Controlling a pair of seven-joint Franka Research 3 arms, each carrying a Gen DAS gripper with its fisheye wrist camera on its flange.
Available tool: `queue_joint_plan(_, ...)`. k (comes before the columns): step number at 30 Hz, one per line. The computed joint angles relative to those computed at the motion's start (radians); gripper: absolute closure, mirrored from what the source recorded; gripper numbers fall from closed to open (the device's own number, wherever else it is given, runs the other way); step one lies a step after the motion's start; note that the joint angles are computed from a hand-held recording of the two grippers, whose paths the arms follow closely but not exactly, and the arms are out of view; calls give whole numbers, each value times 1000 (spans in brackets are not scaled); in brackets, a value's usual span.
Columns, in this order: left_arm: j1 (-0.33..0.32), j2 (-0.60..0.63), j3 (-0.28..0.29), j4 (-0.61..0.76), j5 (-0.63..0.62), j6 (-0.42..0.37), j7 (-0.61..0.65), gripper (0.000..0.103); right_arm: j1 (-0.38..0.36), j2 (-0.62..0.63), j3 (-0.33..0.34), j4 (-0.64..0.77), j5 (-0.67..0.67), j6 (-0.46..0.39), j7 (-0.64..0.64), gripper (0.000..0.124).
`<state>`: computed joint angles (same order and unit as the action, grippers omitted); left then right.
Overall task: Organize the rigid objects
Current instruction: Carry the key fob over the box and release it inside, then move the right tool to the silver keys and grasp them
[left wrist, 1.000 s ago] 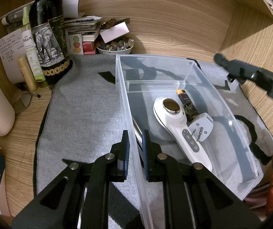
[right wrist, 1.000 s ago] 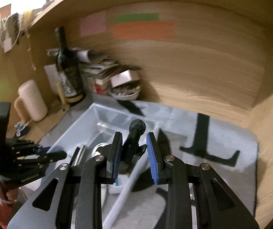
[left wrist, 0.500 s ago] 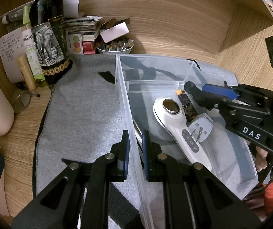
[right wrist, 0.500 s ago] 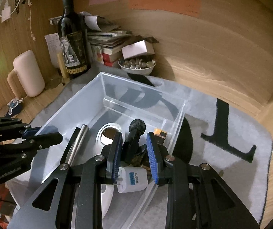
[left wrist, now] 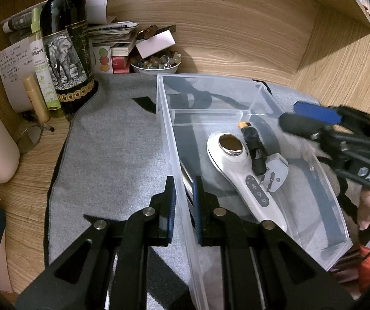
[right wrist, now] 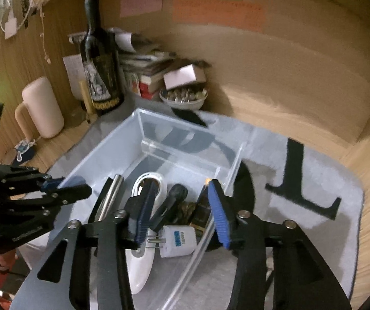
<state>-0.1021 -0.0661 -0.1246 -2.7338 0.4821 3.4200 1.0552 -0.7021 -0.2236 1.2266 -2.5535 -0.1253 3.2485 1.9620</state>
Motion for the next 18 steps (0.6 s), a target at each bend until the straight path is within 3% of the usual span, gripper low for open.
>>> queue_joint_plan(4, 1, 0, -1, 0, -1, 0, 1, 91, 161, -58, -164, -47, 46, 36, -15, 71)
queue_joint_plan(8, 1, 0, -2, 0, -3, 0, 3, 91, 248, -140, -253, -100, 116, 49, -38, 64)
queue_joint_plan(13, 1, 0, -2, 0, -3, 0, 3, 91, 239, -253, -260, -156, 161, 17, -24, 63)
queue_joint_plan(18, 2, -1, -4, -1, -9, 1, 7, 91, 227, -262, -282, -190, 128, -38, 19, 63)
